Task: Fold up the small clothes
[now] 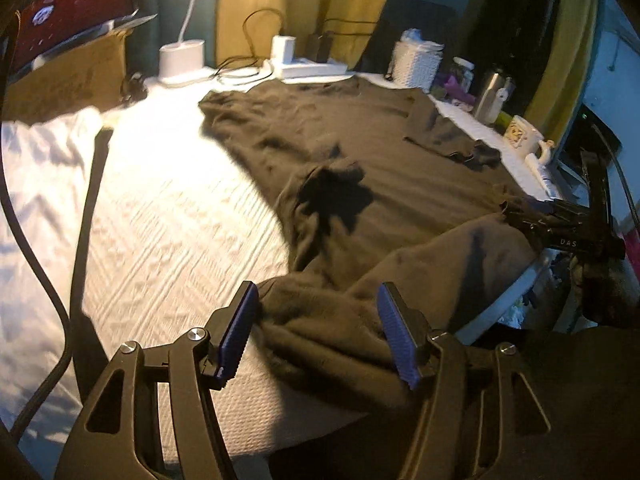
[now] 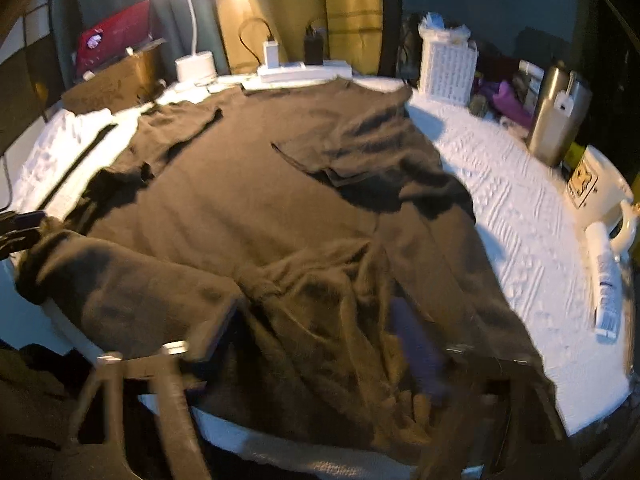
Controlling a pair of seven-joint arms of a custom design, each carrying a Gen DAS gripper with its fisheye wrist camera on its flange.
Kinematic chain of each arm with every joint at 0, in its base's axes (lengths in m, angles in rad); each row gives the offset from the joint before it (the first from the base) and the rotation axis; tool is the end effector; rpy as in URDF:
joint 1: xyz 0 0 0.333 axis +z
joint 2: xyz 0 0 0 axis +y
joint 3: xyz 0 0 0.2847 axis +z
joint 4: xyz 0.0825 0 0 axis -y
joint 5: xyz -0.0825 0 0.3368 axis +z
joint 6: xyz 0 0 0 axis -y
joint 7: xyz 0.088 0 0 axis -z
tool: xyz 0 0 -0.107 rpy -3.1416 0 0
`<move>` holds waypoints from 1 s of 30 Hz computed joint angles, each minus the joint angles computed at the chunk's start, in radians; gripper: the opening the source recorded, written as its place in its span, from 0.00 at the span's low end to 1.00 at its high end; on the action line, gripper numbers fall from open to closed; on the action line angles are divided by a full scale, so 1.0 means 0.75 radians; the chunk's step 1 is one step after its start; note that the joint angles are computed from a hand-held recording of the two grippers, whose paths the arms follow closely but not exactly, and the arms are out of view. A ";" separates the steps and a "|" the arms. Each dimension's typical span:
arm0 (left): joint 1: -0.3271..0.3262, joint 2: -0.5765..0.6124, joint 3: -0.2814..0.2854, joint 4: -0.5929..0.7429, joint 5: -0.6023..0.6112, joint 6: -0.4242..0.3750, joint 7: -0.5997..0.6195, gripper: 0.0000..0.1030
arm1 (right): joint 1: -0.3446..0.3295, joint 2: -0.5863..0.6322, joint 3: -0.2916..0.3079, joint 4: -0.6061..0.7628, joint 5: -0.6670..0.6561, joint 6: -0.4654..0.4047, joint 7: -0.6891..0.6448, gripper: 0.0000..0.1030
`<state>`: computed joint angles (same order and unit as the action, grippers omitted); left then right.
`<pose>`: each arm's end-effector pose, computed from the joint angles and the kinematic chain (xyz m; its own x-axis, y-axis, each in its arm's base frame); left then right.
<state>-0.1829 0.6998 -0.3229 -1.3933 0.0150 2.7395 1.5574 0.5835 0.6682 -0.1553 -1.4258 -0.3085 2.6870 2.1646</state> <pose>0.6515 -0.2900 0.3863 -0.4086 -0.8906 0.1996 -0.7632 0.2134 -0.6098 0.6262 0.3262 0.3707 0.1288 -0.9916 0.0146 -0.7838 -0.1108 -0.6110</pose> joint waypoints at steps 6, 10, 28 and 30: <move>0.010 -0.020 0.018 -0.035 -0.009 0.008 -0.063 0.60 | -0.017 -0.025 -0.012 -0.057 0.018 0.053 0.010 0.32; 0.020 -0.008 0.018 -0.018 -0.004 -0.002 -0.083 0.60 | -0.049 -0.084 -0.006 -0.164 0.053 0.143 0.002 0.18; 0.063 0.009 -0.086 -0.013 -0.114 0.022 0.098 0.13 | -0.049 -0.024 -0.037 -0.052 -0.075 0.049 0.027 0.93; 0.077 -0.019 -0.103 -0.050 -0.128 0.063 0.120 0.12 | -0.062 0.006 -0.020 -0.012 -0.051 0.038 -0.010 0.93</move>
<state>-0.1248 0.6859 -0.4001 -1.4308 -0.0811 2.7864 1.6475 0.5369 0.6727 -0.1699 -1.4345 -0.3465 2.7152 2.1570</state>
